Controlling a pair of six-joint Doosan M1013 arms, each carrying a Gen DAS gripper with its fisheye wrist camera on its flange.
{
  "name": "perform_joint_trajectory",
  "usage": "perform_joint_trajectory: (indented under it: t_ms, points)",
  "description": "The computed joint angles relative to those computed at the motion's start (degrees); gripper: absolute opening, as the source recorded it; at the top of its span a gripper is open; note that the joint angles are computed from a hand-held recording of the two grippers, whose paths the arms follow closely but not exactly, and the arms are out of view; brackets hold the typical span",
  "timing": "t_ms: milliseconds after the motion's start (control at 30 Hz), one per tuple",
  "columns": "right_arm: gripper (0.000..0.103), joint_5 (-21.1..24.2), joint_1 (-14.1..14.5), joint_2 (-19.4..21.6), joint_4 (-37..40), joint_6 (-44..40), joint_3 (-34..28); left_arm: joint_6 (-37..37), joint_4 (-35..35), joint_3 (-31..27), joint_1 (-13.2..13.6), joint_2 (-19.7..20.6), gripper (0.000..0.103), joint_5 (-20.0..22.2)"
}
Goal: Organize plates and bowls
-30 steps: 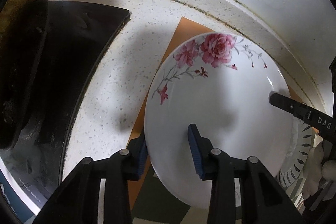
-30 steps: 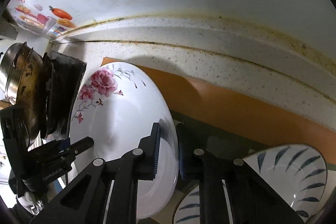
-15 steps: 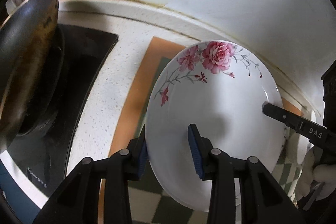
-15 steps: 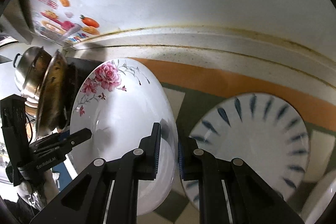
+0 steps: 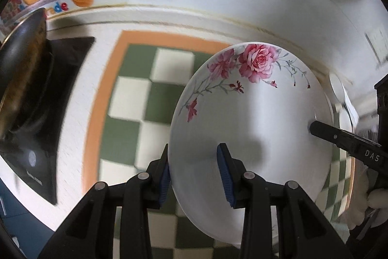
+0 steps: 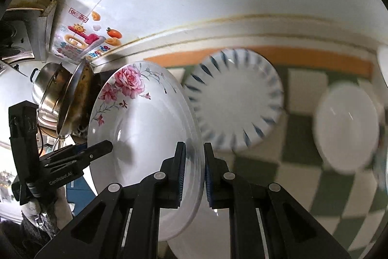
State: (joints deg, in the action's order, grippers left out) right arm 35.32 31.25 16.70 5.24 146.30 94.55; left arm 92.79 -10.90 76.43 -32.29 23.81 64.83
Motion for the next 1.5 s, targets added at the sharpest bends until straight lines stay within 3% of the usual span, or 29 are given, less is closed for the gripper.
perform_joint_trajectory:
  t_ms: [267, 767, 1200, 1500]
  points:
    - [0.016, -2.39, 2.54, -4.21, 0.50, 6.11, 8.80, 1.38, 1.55, 4.48, -3.86, -1.55, 0.033, 1.75]
    - [0.016, -5.22, 3.98, -3.92, 8.22, 4.47, 14.30, 1.33, 4.80, 6.64, -6.39, 0.44, 0.033, 6.16]
    - [0.016, -3.47, 3.69, -4.50, 11.26, 2.63, 15.11, 1.43, 8.71, 7.79, -8.81, 0.51, 0.033, 5.91]
    - [0.019, 1.77, 3.06, -4.06, 15.68, 0.79, 13.80, 1.24, 9.20, 7.20, -9.08, 0.46, 0.033, 7.00]
